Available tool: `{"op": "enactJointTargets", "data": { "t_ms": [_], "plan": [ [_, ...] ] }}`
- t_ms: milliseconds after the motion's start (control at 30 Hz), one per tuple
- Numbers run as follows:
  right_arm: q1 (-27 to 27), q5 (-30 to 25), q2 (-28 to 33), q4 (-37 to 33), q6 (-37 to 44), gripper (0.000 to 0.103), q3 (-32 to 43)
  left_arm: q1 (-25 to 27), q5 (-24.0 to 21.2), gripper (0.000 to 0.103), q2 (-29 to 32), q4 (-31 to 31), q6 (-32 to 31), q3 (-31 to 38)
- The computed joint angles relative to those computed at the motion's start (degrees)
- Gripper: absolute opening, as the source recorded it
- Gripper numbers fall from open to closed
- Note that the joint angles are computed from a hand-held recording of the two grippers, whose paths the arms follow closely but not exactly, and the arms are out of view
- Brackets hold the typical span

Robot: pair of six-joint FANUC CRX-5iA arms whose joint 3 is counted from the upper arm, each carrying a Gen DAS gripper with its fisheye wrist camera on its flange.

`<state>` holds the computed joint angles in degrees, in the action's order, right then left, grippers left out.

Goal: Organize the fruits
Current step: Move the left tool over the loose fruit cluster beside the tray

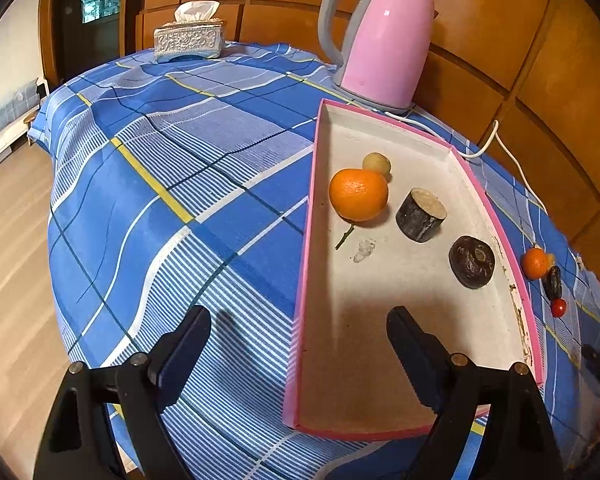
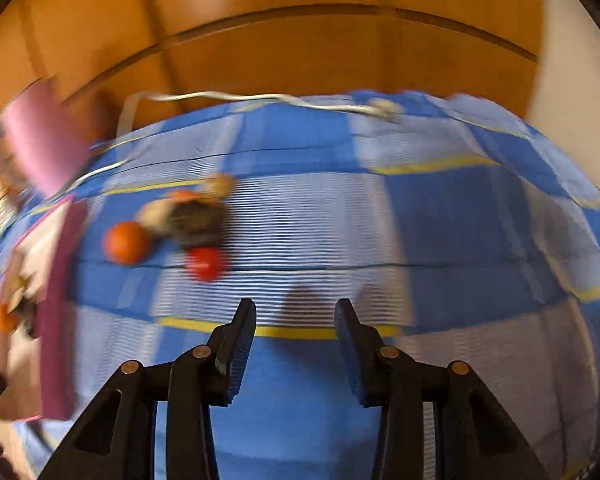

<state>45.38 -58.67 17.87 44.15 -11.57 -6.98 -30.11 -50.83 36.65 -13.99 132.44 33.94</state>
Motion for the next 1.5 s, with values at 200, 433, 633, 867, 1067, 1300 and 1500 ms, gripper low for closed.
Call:
{"op": "enactJointTargets", "data": {
  "t_ms": [200,433,633,867,1067,1300,1500],
  "plan": [
    [-0.31,-11.31,-0.7,-1.47,-8.44,0.041,-2.64,-0.24,0.22,0.09,-0.08,-0.56,-0.31,0.27],
    [0.07,-15.93,-0.59,-0.79,-14.74,0.062,-5.23,-0.5,1.17,0.09,-0.38,-0.89,-1.51,0.57],
    [0.08,-15.67,-0.12,0.23,-15.35,0.066,-5.43,-0.84,1.82,0.09,-0.2,0.02,-4.28,1.67],
    [0.01,-15.12,-0.09,0.82,-15.65,0.069,-6.01,-0.32,2.67,0.09,0.75,4.74,-9.82,4.0],
    [0.05,-15.24,0.03,0.8,-15.59,0.07,-5.85,-0.35,2.19,0.089,3.63,11.07,-18.8,8.49],
    [0.06,-15.23,0.0,0.81,-15.62,0.07,-5.88,-0.86,-2.75,0.072,9.9,18.34,-28.7,18.19],
    [0.07,-15.24,-0.02,0.84,-15.65,0.07,-5.92,-1.38,-8.7,0.052,17.93,24.6,-36.36,31.26]
  ]
}}
